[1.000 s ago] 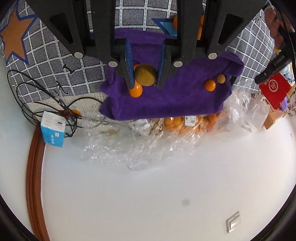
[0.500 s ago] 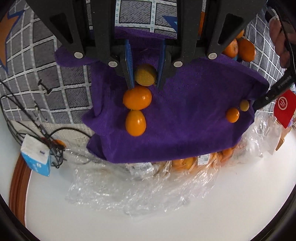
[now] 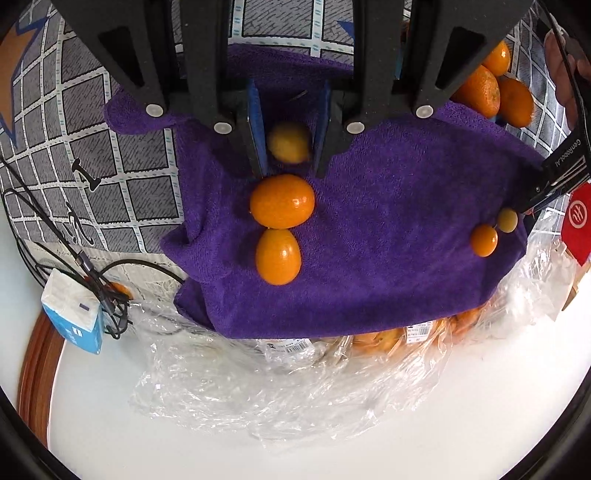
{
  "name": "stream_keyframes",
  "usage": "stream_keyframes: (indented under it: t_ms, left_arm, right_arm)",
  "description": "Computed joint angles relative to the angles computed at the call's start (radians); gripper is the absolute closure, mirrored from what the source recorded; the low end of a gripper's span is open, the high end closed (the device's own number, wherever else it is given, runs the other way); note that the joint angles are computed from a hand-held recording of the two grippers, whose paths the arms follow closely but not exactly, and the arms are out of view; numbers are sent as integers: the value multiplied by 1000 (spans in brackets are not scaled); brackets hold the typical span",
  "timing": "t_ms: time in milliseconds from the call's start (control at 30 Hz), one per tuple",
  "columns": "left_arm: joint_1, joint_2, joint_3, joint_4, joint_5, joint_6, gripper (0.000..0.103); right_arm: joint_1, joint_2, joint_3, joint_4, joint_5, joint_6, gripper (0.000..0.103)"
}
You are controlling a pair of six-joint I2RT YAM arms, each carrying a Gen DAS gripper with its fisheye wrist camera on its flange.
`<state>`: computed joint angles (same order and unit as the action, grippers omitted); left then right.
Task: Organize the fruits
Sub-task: 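Carry the apple and yellow-green fruit over the towel and open both grippers, then grasp a large orange with the right gripper while the left gripper grasps another orange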
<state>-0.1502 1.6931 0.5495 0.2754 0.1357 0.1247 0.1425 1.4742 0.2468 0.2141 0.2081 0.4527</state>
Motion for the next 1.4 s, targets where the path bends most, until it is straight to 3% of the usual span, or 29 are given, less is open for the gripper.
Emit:
stream_keyframes:
  t_ms: [233,400,633,800,933,1100,1400]
  left_arm:
    - [7,4,6,-2,16,2,80]
    - [36,-28,3,-34,92,-6,69]
    - [72,-163,-51,-8,122,-18,69]
    - [102,-307,-48,-164,154,23,69]
    - [190,-416,-96,-278,243,88,69]
    - [306,-427,-144,-365,306,192,69]
    - [455,-367,-254,-337,336,334,69]
  right_arm:
    - [23,-55,-15,-21,-8,12,70]
    - [58,-157,-24,-71,3,41,62]
    - [222,-389,3,-330,119,156,62]
    - [384,-412,21,-451,176,276,65]
    - [532,-428,-18,-420,184,333,62]
    - [624,-294,-40,-318,193,380,58]
    - [558,-106,-63,-112,114,350,58]
